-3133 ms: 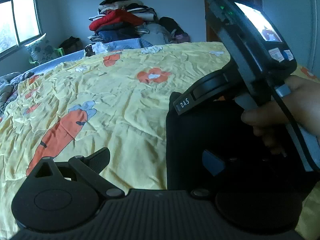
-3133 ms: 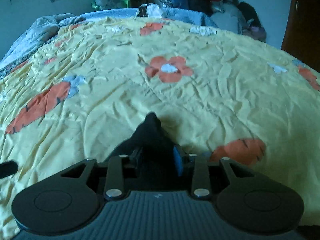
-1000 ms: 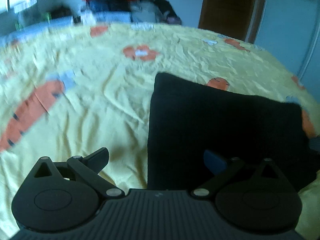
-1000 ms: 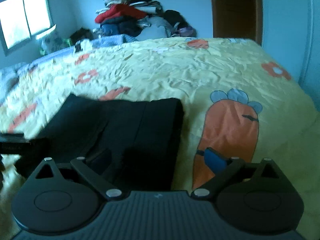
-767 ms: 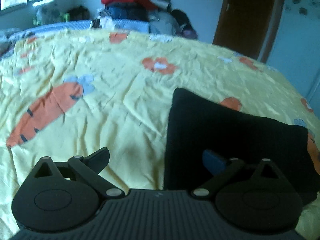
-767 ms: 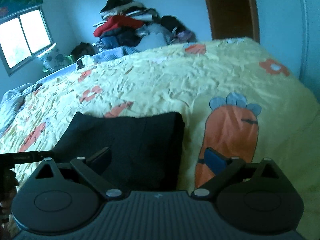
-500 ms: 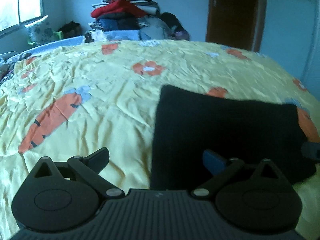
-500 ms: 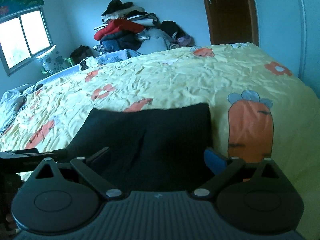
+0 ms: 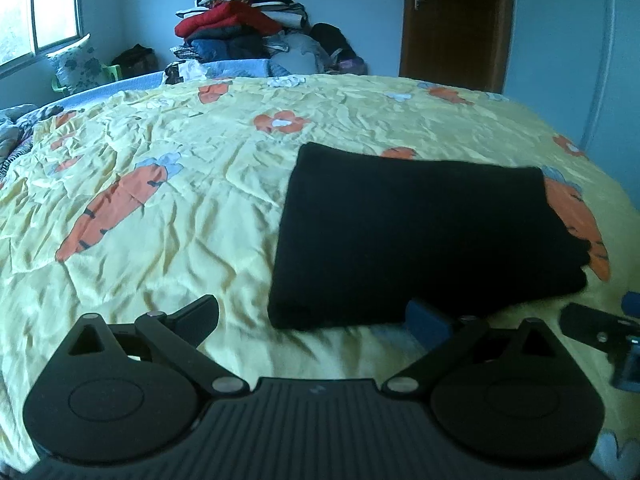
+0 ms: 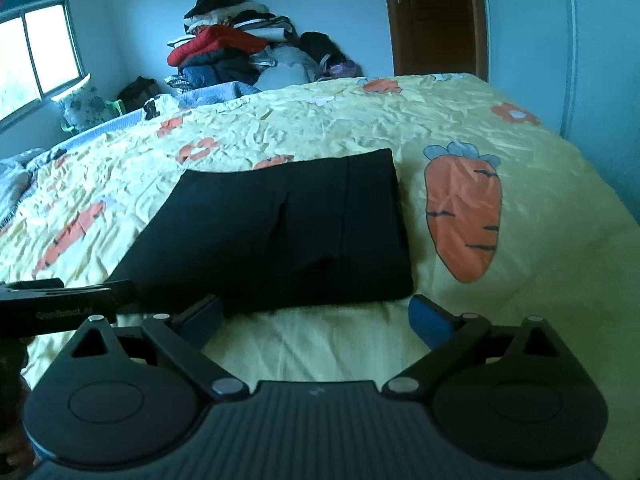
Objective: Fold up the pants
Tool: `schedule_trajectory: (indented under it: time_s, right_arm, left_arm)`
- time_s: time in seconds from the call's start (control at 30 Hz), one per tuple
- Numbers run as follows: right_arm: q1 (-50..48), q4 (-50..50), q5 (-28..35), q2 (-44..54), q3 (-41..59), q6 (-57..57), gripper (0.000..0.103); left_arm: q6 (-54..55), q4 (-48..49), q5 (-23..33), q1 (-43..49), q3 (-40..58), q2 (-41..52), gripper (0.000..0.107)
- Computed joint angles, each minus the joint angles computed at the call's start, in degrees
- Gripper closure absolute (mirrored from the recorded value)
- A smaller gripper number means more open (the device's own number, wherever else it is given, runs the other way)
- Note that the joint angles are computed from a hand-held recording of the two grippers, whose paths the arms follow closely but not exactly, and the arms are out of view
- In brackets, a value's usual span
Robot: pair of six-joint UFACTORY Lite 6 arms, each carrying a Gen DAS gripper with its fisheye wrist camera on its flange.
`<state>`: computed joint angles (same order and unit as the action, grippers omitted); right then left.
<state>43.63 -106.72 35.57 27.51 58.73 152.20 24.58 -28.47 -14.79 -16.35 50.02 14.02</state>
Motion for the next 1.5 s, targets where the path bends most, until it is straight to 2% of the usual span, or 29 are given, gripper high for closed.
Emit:
schedule_trajectory:
  time_s: [0.27,0.7,0.83,0.97,1.13,1.5]
  right_arm:
    - [5.08,2.22,3.30,-0.29,-2.41,1.57,0.003]
    - [6.26,1.85,3.53,0.71,-1.75,1.84,0.003]
    - [5.69,-0.84,3.89,1.83,-1.52,3.99,0.003]
    - [4.19,-5.48,5.24,7.08,1.82,6.77,0.003]
    - [2.45,-6.51,3.41,12.39,5.84,8.10,0.003]
    - [2.41,-8.00,4.17,12.66,5.28,9.46,0.003]
  left_arm:
    - [2.97,-3.02,-2.76,-2.51,-7.91,-5.28,0.006]
    - [4.92,-6.02,-4.29,-3.05,-8.53,-4.97,0.006]
    - [0.30,-1.94,-7.19,-2.67,-8.46,-2.63,0.005]
    - [-3.50,1.51,-9.99,-2.26,-7.40,1.46,0.005]
    - [-6.66,4.60,-10.74,-1.15,-6.21,4.84,0.005]
    - [-10.13,7.76,-11.49,-0.35,-6.48,5.69,0.004]
